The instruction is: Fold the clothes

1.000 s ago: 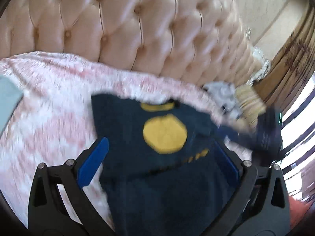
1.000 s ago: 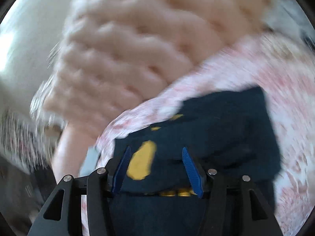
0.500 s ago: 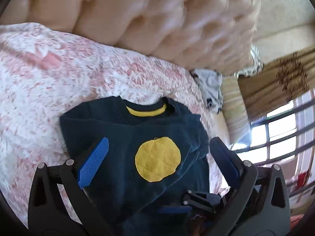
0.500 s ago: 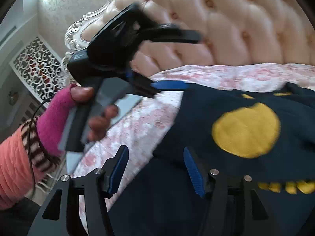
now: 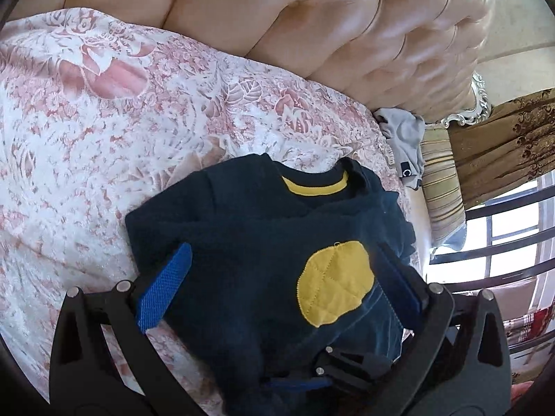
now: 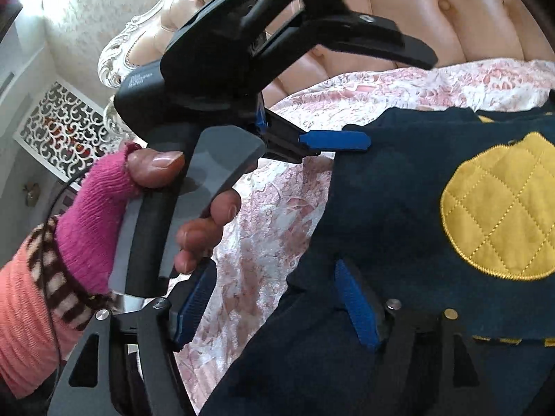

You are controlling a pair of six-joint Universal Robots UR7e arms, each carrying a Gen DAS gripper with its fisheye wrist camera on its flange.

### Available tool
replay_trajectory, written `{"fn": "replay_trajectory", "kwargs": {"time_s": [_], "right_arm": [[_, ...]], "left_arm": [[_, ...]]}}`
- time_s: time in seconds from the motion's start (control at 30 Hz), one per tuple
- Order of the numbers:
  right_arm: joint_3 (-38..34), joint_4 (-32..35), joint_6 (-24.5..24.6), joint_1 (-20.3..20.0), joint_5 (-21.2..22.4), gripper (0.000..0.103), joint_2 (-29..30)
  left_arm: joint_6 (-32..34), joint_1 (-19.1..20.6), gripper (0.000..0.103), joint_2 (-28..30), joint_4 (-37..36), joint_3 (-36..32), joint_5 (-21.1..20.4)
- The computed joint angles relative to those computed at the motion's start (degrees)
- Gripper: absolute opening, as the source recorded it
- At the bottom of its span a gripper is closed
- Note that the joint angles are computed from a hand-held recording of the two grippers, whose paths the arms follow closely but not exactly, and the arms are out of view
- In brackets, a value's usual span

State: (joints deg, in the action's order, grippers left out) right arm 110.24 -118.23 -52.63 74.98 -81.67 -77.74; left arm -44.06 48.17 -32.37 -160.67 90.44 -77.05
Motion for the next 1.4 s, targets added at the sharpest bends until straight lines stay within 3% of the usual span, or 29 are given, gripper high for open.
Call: {"fn": "replay_trajectory", "kwargs": {"time_s": [0.17, 0.37, 0.6, 0.7, 0.77, 0.87, 0.97, 1.07, 1.23, 1.3, 1.4], "right_arm": [[-0.07, 0.30, -2.52, 0.47, 2.60, 0.073, -1.91], [0.80, -1.90, -4.44, 2.76, -2.16, 0.075, 0.35], [0.39, 0.53, -4.48, 1.47, 0.14, 0.079, -0.24], [1.32, -1.63, -4.51, 1.33, 2.53, 0.079, -1.37], [1.65, -2.54, -3.58, 1.49, 1.82, 0.081, -0.96], [1.95, -1.76, -3.36, 1.58, 0.12, 0.086, -0.49], [0.99, 1.13, -3.98, 1.32, 0.43, 0.086, -1.93], [-1.38, 4.44, -4.84, 0.32, 2.53, 0.086, -4.45], [-9.78, 7.47, -6.43, -5.40, 6.24, 0.086, -8.10], [-15.36, 9.29, -3.58, -7.39, 7.43, 0.086, -6.11], [-24.53, 13.23, 3.87, -9.05, 10.05, 0.086, -0.12]], "left_arm": [[2.34, -0.79, 0.103, -0.55, 9.68, -3.60, -0.51], [6.38, -0.68, 0.103, 1.36, 23.69, -9.40, -0.89], [6.12, -0.87, 0.103, 1.44, 23.37, -9.42, 0.82], [6.14, -1.33, 0.103, 1.02, 20.89, -8.44, 0.18], [7.20, -1.57, 0.103, 1.18, 20.20, -8.42, -1.37], [6.12, -1.48, 0.102, 2.67, 24.85, -10.41, 0.78], [4.34, -1.03, 0.102, 2.45, 20.77, -9.14, 0.49], [1.68, -2.09, 0.103, 1.16, 18.12, -7.24, 4.06], [1.89, -6.86, 0.103, -1.55, 4.47, 0.71, 7.02], [1.47, -8.75, 0.103, -1.05, -2.56, 3.78, 5.72], [2.11, -10.73, 0.103, 1.32, -2.19, 3.32, 6.96]]}}
